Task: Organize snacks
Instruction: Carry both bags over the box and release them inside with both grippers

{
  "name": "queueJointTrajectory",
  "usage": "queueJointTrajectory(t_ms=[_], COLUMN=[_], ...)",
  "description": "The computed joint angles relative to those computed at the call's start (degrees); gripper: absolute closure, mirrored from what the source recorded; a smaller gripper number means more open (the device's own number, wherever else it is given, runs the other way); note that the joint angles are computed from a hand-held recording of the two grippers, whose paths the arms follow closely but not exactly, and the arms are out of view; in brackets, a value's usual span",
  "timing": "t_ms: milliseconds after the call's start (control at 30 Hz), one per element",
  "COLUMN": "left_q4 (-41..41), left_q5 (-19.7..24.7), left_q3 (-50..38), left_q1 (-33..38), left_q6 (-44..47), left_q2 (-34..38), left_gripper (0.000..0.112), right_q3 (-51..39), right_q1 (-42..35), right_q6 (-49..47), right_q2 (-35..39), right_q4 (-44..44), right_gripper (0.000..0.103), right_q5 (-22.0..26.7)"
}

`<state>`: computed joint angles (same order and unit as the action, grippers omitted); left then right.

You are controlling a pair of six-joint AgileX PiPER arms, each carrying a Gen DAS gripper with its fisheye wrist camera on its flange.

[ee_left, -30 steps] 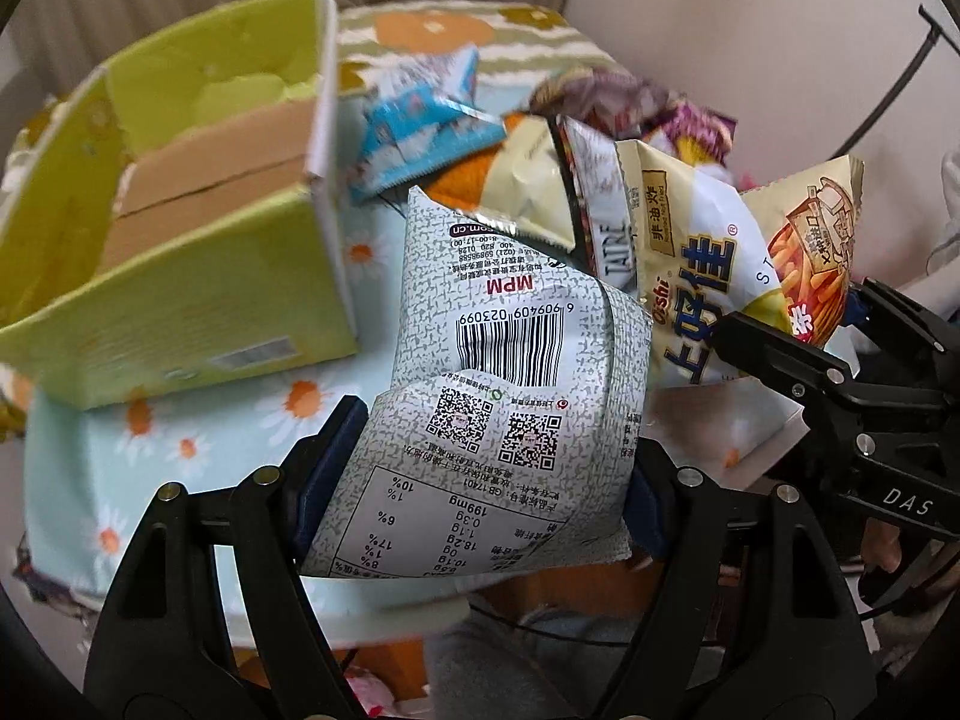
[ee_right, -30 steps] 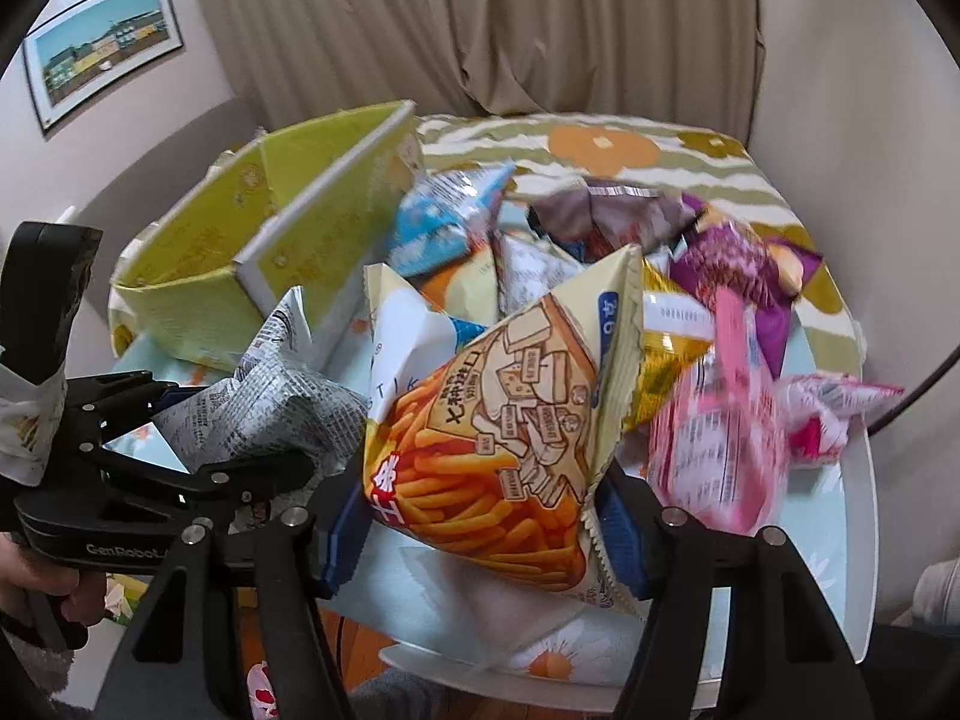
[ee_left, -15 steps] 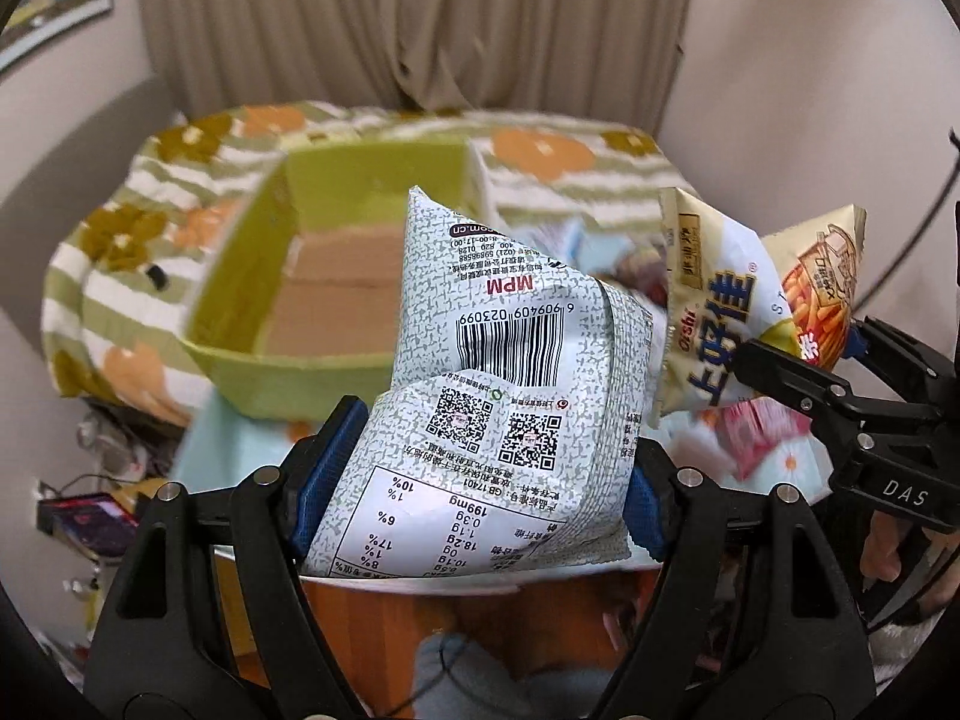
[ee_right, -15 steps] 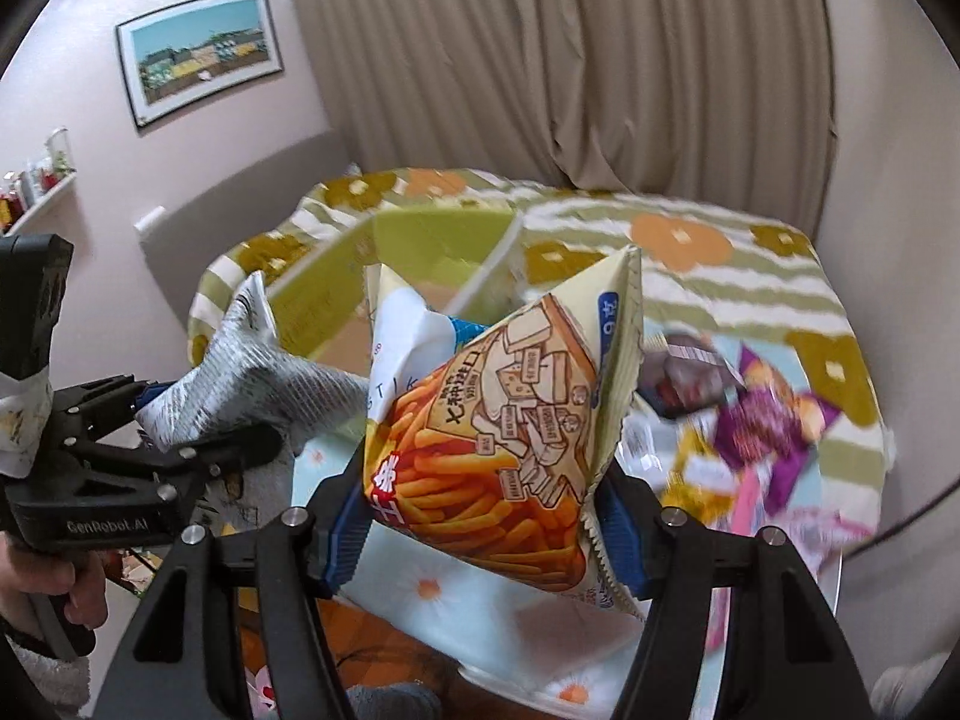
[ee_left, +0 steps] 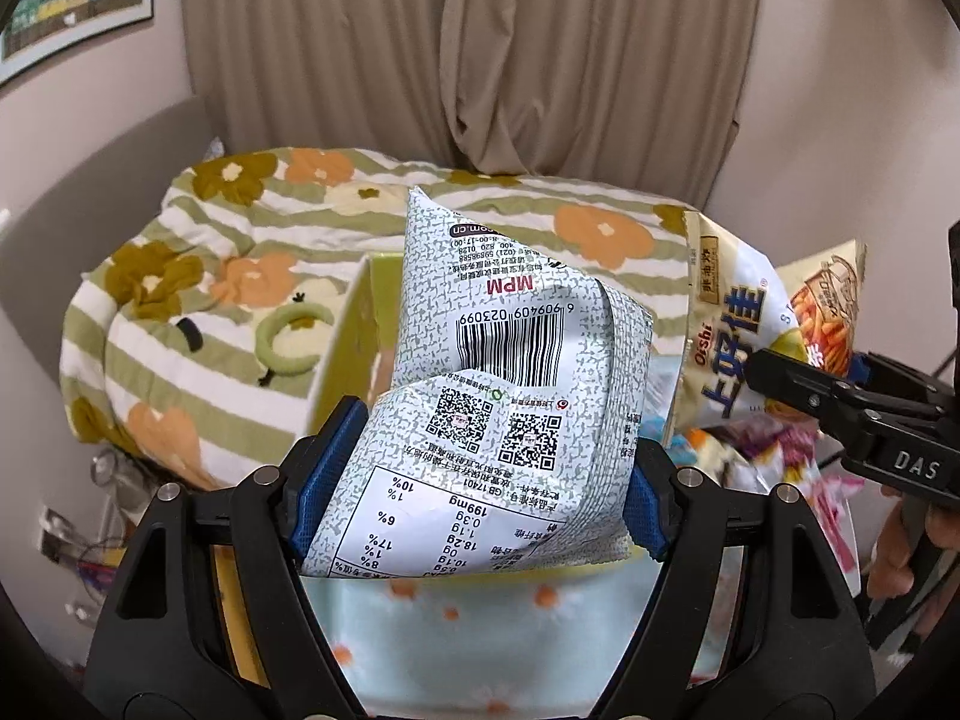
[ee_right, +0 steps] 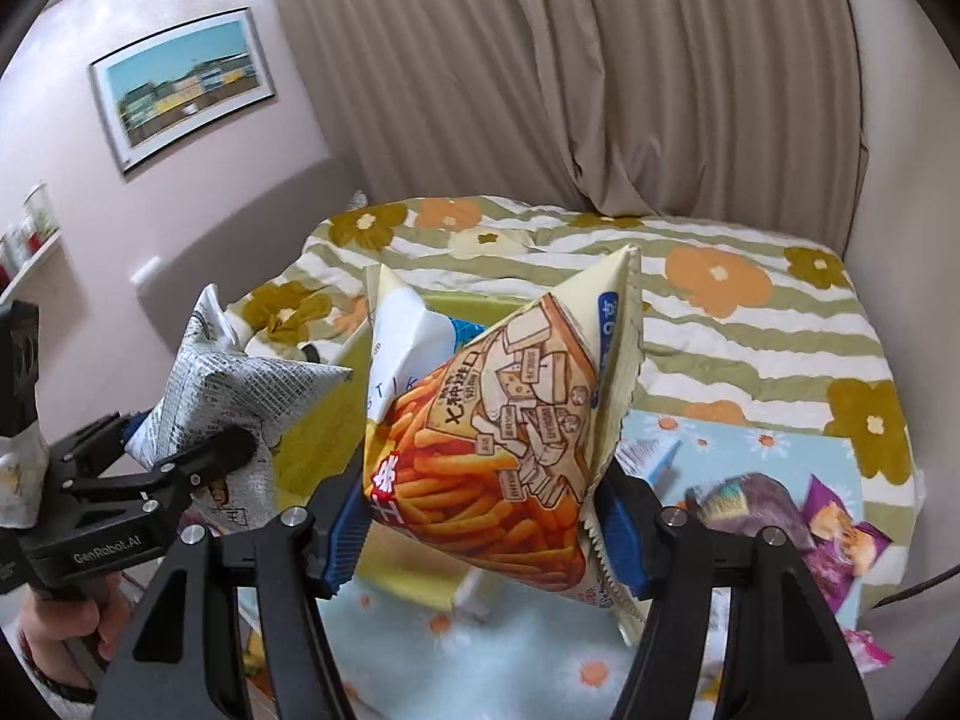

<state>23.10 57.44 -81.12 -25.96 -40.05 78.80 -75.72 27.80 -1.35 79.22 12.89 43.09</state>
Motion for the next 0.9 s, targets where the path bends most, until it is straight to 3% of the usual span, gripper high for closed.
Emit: queueJointTrajectory(t_ms=[233,533,567,633,900], left_q4=[-19.2,-30.5,-31.0,-30.2,-31.6], left_q5=[-4.4,1.4,1.6,1.8,-2.1], left_q3=[-12.1,-31.0,-31.9,-32.8,-23.3], left_q1=[17.3,23.9,24.0,23.9,25.2], left_q6=[23.8,37.1,37.6,37.5,38.3], left_q2=[15.1,35.4,36.5,37.8,32.4], left_gripper=[0.038,0.036,0.033,0.011,0.01], right_q3=[-17.7,-34.8,-36.5,-37.6,-40.1], right_q1=[4.9,6.9,6.8,6.6,7.1], right_q6=[14.6,24.9,25.5,26.3,26.4], right_q2=[16.3,31.1,32.4,33.7,35.8], right_q4=[-10.7,-18.5,-18.8,-18.9,-19.2], right_gripper=[0.041,0.041,0.042,0.041,0.042], right_q5=[3.3,10.9,11.7,12.5,14.5])
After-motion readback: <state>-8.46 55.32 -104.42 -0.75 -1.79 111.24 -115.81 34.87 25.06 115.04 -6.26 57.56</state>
